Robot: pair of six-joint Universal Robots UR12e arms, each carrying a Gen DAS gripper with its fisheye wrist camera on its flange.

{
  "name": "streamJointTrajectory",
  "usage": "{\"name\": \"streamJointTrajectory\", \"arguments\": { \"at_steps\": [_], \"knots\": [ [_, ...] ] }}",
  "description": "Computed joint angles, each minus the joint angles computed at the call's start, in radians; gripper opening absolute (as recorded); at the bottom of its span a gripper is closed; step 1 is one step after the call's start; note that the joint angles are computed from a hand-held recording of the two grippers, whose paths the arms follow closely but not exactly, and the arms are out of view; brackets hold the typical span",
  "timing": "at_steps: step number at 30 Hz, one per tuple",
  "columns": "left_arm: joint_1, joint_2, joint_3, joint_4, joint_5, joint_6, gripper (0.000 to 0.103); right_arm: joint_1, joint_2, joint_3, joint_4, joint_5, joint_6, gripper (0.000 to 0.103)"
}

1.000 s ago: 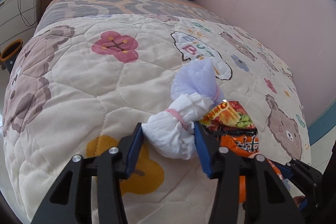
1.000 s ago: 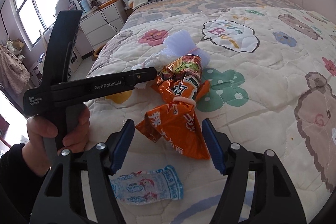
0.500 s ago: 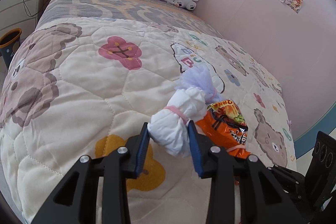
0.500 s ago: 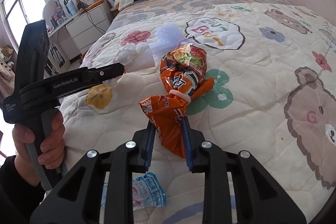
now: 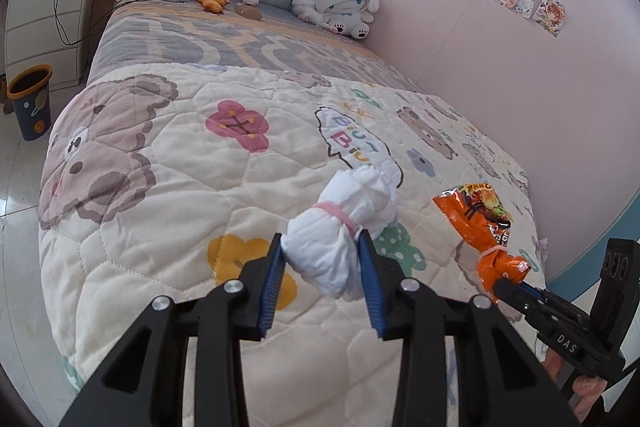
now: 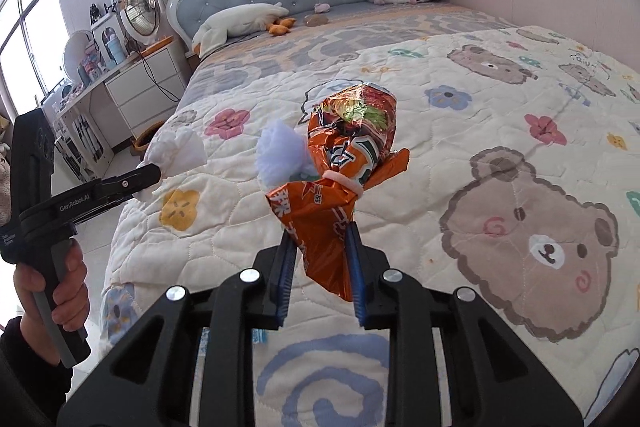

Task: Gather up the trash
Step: 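Carry the tissue bundle with the left tool while the right tool carries the chip bag over the bin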

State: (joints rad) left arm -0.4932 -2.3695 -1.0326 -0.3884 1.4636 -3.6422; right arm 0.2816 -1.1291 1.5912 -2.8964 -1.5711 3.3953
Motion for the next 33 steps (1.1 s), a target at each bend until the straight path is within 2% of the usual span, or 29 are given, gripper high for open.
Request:
{"name": "streamJointTrajectory", "arguments": {
  "at_steps": [8, 18, 21, 26, 33],
  "knots": [
    [-0.037, 0.084, -0.095, 0.080, 0.053, 0.006, 0.034, -0.013, -0.128, 0.131, -0.091, 0.009, -0.005, 0.023],
    [-0.118, 0.179, -0.182, 0.180, 0.164, 0.058, 0.034, -0.016, -0.306, 0.294, -0.201, -0.008, -0.026, 0.024],
    [-0.147, 0.196, -0.192, 0.188, 0.196, 0.086, 0.034, -0.016, -0.358, 0.339, -0.219, -0.021, -0.031, 0.024],
    [-0.184, 0.215, -0.204, 0.190, 0.199, 0.098, 0.034, -0.010, -0.431, 0.402, -0.238, -0.049, -0.044, 0.024],
    [-0.238, 0.227, -0.222, 0.239, 0.206, 0.141, 0.034, -0.014, -0.533, 0.489, -0.237, -0.077, -0.044, 0.024]
  ]
}}
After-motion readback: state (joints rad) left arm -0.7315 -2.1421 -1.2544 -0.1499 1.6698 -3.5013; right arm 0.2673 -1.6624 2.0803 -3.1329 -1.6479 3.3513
